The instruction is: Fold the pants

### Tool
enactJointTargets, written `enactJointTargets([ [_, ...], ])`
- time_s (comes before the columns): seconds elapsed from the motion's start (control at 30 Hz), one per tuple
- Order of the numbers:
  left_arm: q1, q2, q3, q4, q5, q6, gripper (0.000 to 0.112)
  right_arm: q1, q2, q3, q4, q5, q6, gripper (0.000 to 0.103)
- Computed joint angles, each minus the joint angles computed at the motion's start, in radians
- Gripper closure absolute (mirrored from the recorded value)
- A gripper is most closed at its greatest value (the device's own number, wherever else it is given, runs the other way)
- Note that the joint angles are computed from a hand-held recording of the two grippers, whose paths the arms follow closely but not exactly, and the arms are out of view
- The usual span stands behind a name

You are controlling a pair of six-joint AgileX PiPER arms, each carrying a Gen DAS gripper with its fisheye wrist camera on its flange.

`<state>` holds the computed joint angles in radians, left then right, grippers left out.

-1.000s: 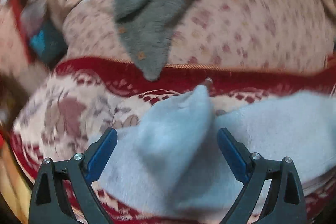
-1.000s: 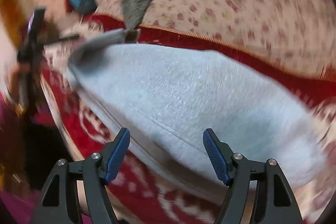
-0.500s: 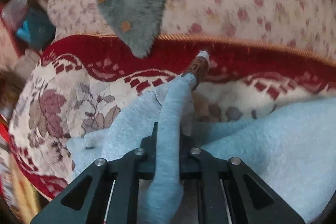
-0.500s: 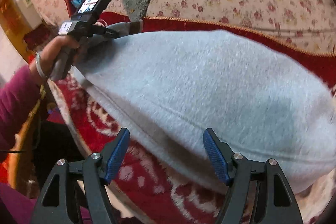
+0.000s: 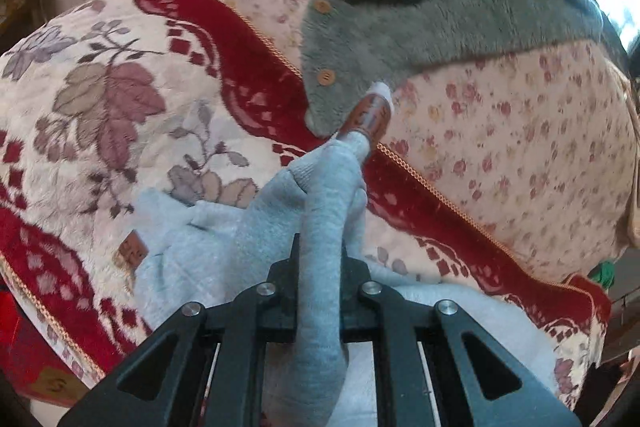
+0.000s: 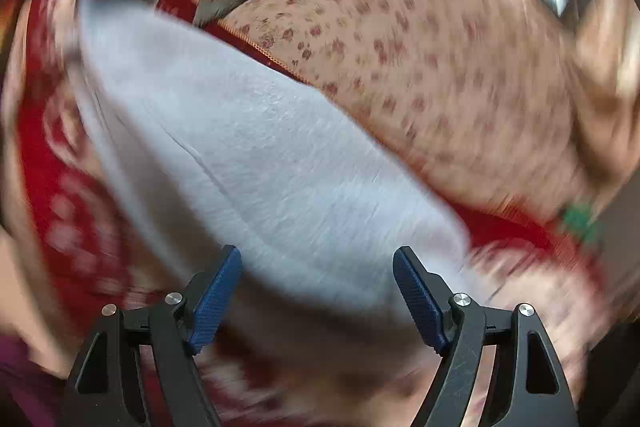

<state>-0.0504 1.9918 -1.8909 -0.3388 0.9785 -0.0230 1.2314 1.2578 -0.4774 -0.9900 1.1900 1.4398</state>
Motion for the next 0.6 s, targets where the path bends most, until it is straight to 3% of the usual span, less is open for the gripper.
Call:
enactJointTargets([
  [0.1, 0.035, -0.021, 0.021, -0.030, 0.001, 0.006, 0.101, -0.026, 0.071, -0.012, -0.032, -0.008, -0.054, 0.022],
  [0.2, 0.051, -0.032, 0.034, -0.018, -0.005, -0.009, 0.101, -0.094, -0.042, -0.012, 0.025, -0.068, -0.149, 0.024],
  [0.27, 0.055, -0.033, 0.033, -0.016, -0.005, -0.010, 0.101, -0.071, -0.189, 0.012, 0.064, -0.108, -0.170, 0.024],
  [0.33, 0.057, -0.033, 0.034, -0.022, -0.007, -0.012, 0.101, -0.055, -0.243, 0.011, 0.080, -0.097, -0.168, 0.023],
  [0.37, 0.057, -0.032, 0.033, -0.025, -0.006, -0.013, 0.101, -0.105, -0.260, 0.012, 0.114, -0.130, -0.211, 0.023],
  [0.43, 0.056, -0.040, 0.044, -0.028, -0.013, -0.012, 0.102, -0.280, -0.329, 0.024, 0.238, -0.285, -0.367, 0.024],
  [0.53, 0.040, -0.056, 0.063, 0.000, -0.028, -0.006, 0.101, -0.532, -0.498, 0.096, 0.538, -0.584, -0.444, 0.024],
  [0.6, 0.035, -0.062, 0.072, 0.012, -0.035, -0.001, 0.101, -0.618, -0.551, 0.138, 0.738, -0.683, -0.548, 0.024],
])
